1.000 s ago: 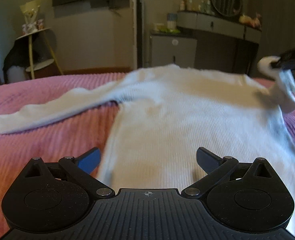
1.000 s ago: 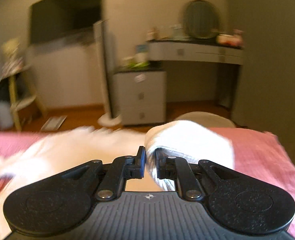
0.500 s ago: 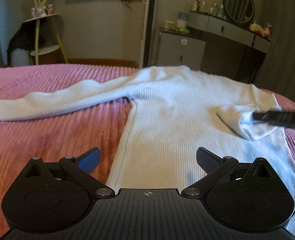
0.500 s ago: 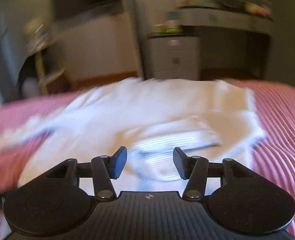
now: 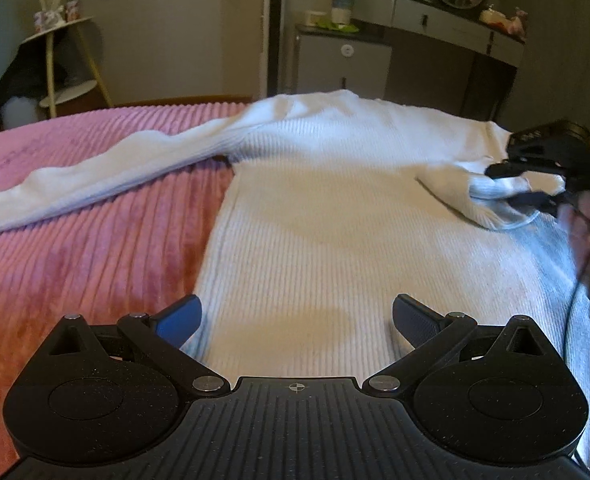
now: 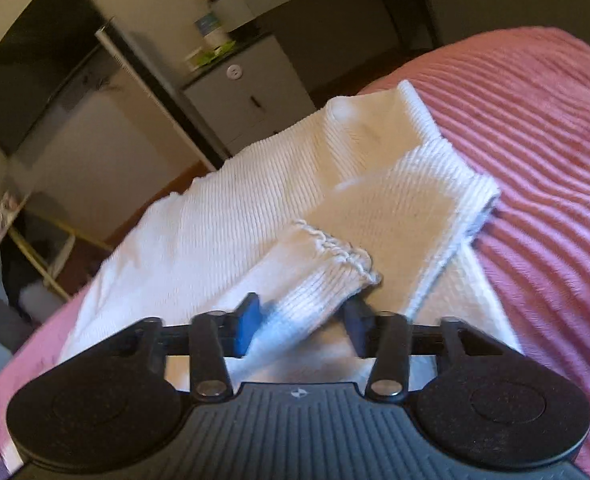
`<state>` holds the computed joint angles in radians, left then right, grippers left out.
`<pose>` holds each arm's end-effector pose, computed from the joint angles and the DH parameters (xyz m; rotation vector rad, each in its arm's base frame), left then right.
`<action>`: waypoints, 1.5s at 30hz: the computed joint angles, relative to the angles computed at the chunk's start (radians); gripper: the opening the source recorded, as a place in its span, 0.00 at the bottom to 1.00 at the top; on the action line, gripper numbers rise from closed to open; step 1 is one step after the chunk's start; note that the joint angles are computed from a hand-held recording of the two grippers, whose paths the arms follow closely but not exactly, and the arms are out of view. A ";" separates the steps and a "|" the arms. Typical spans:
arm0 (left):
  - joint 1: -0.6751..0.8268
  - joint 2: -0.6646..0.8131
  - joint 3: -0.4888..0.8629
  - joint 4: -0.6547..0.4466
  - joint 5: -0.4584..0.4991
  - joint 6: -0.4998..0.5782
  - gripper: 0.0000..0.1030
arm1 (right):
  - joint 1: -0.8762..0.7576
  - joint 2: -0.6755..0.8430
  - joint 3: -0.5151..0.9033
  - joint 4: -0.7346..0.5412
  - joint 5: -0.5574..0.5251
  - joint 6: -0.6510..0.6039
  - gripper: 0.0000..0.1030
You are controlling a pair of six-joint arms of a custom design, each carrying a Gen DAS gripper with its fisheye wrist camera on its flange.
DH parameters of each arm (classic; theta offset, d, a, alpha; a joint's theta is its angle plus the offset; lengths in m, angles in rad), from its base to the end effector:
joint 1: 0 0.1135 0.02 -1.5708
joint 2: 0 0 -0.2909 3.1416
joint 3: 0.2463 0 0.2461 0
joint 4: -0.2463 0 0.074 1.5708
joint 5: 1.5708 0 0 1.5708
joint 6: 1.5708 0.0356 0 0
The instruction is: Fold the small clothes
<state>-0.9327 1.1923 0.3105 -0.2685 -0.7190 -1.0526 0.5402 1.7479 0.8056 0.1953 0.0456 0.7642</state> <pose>0.1092 -0.1079 0.1457 -0.3249 2.3061 0.0619 0.2929 0.1737 0.1676 0.2914 2.3775 0.5917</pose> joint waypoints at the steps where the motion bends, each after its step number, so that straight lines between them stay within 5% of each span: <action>1: -0.001 0.000 -0.005 0.011 0.001 0.004 1.00 | 0.004 0.007 0.010 0.004 -0.011 0.010 0.14; 4: -0.006 0.006 -0.017 0.044 0.004 0.016 1.00 | 0.063 -0.027 -0.008 0.068 -0.016 -0.047 0.20; 7: -0.009 -0.006 -0.035 0.079 0.000 0.036 1.00 | 0.148 -0.100 -0.089 0.199 -0.052 -0.188 0.47; 8: -0.011 -0.017 -0.047 0.100 -0.004 0.049 1.00 | 0.171 -0.130 -0.126 0.230 -0.034 -0.175 0.49; 16: 0.030 -0.081 -0.081 0.163 0.047 0.132 1.00 | 0.191 -0.344 -0.356 0.141 0.237 0.067 0.49; 23: 0.156 -0.051 0.026 0.216 0.102 0.312 1.00 | 0.040 -0.357 -0.455 0.264 0.156 0.161 0.48; 27: 0.335 0.136 0.180 0.353 0.314 0.399 1.00 | -0.001 -0.263 -0.473 0.393 0.105 0.192 0.46; 32: 0.501 0.437 0.456 0.324 0.592 0.377 1.00 | -0.062 -0.159 -0.452 0.478 0.054 0.187 0.38; 37: 0.530 0.614 0.619 0.249 0.647 0.376 1.00 | -0.126 -0.089 -0.447 0.569 -0.011 0.210 0.31; 39: 0.541 0.658 0.663 0.209 0.663 0.370 0.83 | -0.129 -0.070 -0.429 0.576 -0.004 0.199 0.25; 43: 0.549 0.678 0.692 0.164 0.640 0.389 0.66 | -0.141 -0.002 -0.405 0.643 -0.016 0.196 0.09; 45: 0.553 0.664 0.689 0.159 0.627 0.398 0.34 | -0.133 0.018 -0.411 0.668 -0.013 0.202 0.08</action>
<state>-0.3795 1.8566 0.9999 -0.1094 -0.0925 -0.6549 0.4076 1.7660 0.3946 0.8632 0.0325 0.9662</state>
